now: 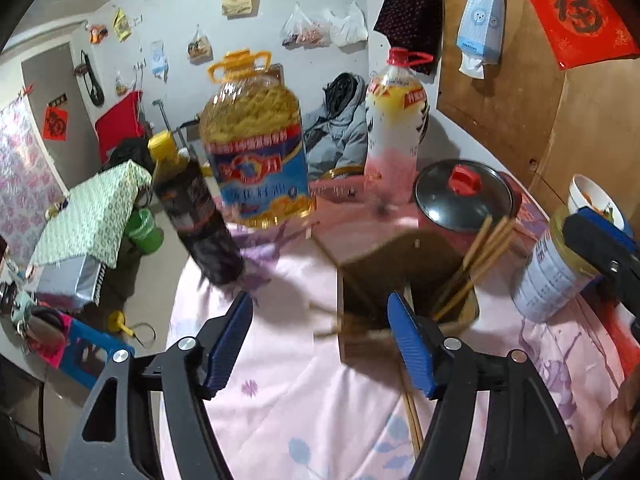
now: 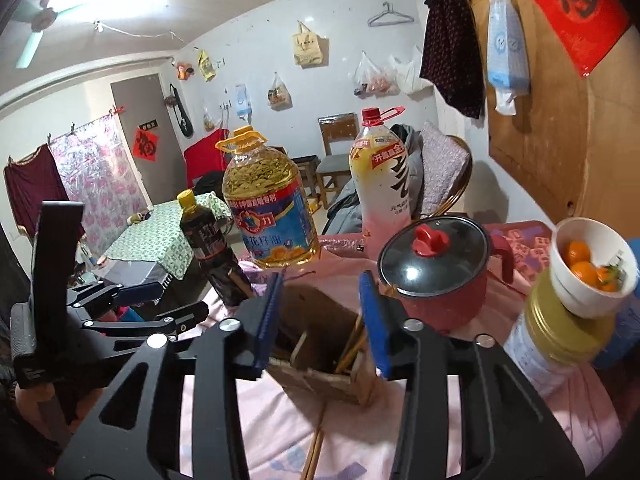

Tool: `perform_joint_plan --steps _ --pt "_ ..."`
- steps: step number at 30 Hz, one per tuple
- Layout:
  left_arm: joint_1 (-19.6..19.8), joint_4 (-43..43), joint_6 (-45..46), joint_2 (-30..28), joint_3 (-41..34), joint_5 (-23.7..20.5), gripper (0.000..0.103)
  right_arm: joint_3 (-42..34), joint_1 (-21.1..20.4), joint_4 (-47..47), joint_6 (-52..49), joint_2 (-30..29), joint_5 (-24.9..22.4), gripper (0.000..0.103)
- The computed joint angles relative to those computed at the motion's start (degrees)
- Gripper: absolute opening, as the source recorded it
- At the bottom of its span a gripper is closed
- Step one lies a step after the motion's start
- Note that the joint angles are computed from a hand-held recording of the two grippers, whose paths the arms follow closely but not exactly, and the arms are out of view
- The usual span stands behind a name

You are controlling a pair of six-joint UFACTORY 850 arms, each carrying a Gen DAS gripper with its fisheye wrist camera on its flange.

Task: Organize utensils
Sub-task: 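Open the left tool over the holder while the right tool releases its chopstick, then move both open tools down to the last two loose chopsticks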

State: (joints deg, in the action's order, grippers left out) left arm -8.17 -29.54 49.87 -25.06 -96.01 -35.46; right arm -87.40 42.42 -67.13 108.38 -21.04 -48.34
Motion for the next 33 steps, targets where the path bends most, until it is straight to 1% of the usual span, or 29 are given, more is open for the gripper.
perform_joint_plan --steps 4,7,9,12,15,21,29,33 --pt "1.21 -1.45 1.85 3.08 5.38 0.82 0.069 1.64 2.79 0.49 1.75 0.44 -2.03 0.050" --pt "2.07 -2.92 3.53 5.12 8.46 1.18 0.069 2.58 4.68 1.40 2.51 0.55 -3.05 0.058" --pt "2.67 -3.93 4.89 6.77 10.81 1.98 0.070 3.04 5.84 1.83 3.29 0.61 -3.58 0.068" --pt "3.47 -5.22 6.24 8.53 13.17 2.49 0.073 3.38 7.49 2.09 3.97 0.39 -5.18 0.078" --pt "4.03 -5.97 7.25 9.99 15.15 3.16 0.074 3.55 8.60 2.72 3.99 0.06 -6.36 0.084" --pt "5.15 -7.50 9.05 11.91 17.82 3.62 0.078 4.32 10.57 5.10 3.84 -0.68 -7.88 0.085" --pt "6.31 -8.29 10.05 13.12 21.20 2.45 0.079 6.94 12.80 9.25 6.25 -1.32 -6.57 0.086" --pt "6.49 -8.04 10.63 13.63 23.38 2.91 0.079 7.57 13.93 11.39 6.52 -2.07 -6.53 0.086"
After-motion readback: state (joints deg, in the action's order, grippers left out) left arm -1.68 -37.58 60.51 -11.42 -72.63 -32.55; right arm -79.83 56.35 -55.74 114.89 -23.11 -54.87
